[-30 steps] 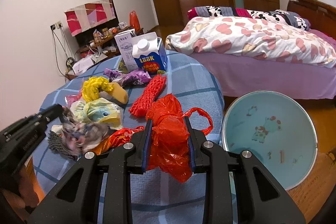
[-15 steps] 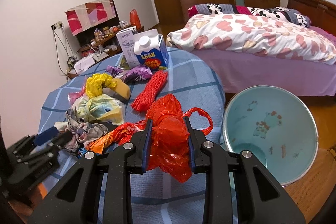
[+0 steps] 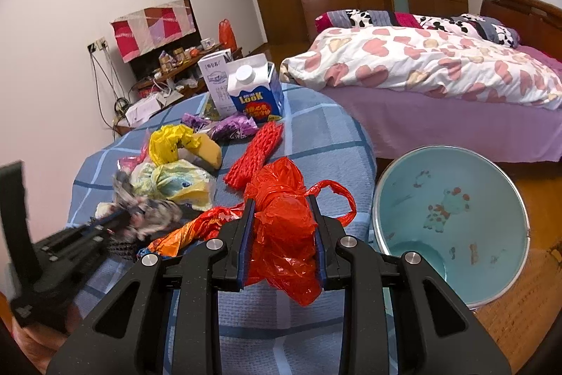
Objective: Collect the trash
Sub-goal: 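Grasp the grey checked cloth with the left tool while the right tool holds the red bag, then carry both items over the teal bucket and open both tools to drop them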
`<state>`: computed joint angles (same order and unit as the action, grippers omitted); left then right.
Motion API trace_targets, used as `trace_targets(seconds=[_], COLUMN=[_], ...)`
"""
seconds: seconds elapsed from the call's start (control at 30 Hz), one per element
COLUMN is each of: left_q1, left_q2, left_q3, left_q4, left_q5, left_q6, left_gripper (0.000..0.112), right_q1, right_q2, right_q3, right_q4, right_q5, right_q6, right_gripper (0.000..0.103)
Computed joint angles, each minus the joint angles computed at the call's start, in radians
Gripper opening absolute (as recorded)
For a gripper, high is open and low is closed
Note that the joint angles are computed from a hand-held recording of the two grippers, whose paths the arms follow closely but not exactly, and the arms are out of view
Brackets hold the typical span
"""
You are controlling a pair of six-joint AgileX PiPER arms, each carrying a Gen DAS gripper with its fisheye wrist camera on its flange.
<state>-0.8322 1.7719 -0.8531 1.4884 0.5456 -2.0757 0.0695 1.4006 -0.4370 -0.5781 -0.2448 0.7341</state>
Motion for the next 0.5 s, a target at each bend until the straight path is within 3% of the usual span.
trace_targets(seconds=[0.23, 0.5], left_q1=[-0.103, -0.163], left_q2=[-0.113, -0.04], left_q3=[-0.018, -0.174], left_q4=[-0.023, -0.058], left_q5=[0.112, 0.045], left_q6=[0.062, 0.169], left_gripper=[0.005, 0.005], right_q1=[-0.09, -0.272], right_q2=[-0.071, -0.112], right_q3=[0.033, 0.013], right_q4=[-0.146, -0.442], right_q5=[-0.021, -0.023], right_q6=[0.123, 0.38], right_gripper=[0.029, 0.029])
